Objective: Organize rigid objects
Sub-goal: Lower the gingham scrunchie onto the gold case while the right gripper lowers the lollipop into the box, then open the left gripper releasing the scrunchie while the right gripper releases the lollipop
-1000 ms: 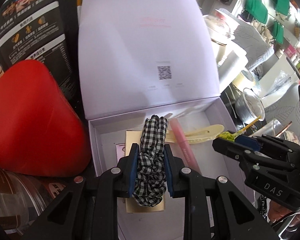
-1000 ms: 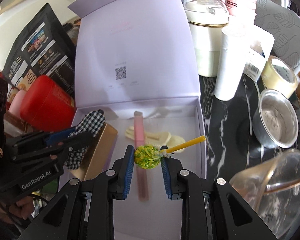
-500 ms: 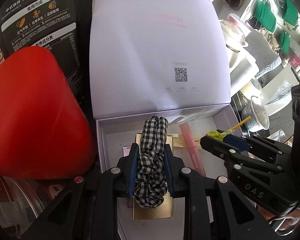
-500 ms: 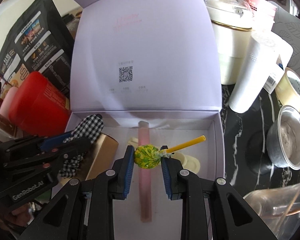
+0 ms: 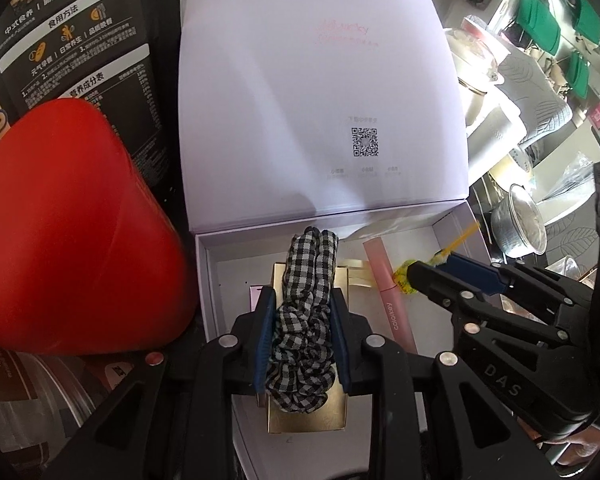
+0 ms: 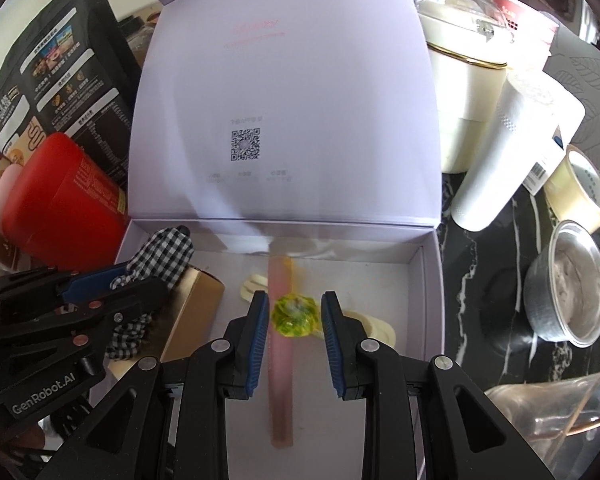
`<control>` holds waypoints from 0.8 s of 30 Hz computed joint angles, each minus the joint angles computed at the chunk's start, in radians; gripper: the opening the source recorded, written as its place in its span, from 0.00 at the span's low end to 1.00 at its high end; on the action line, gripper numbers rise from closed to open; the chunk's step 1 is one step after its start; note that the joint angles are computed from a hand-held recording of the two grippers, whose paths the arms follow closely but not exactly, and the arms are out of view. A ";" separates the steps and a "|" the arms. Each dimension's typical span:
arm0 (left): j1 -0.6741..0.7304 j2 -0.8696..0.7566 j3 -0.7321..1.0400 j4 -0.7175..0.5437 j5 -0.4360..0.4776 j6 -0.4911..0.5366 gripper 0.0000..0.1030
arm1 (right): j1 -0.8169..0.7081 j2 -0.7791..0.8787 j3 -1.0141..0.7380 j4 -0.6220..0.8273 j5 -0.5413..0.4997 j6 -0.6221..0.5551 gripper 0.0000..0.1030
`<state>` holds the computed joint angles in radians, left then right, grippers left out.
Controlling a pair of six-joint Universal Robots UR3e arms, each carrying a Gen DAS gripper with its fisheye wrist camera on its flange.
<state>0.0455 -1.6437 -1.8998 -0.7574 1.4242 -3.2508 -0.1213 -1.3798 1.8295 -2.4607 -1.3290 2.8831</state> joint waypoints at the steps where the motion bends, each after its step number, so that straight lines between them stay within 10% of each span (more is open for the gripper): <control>1: 0.001 0.000 0.004 -0.009 -0.001 0.000 0.26 | 0.004 -0.002 -0.002 0.000 -0.005 0.004 0.28; 5: 0.000 0.007 0.010 -0.032 -0.004 -0.002 0.42 | 0.013 -0.017 -0.004 0.006 -0.017 0.006 0.32; 8: 0.006 0.027 -0.003 -0.039 -0.018 0.000 0.76 | 0.020 -0.040 0.007 0.012 -0.028 0.020 0.31; 24: -0.016 0.145 0.006 -0.137 0.013 -0.005 0.78 | 0.002 -0.208 0.013 0.152 -0.062 0.017 0.31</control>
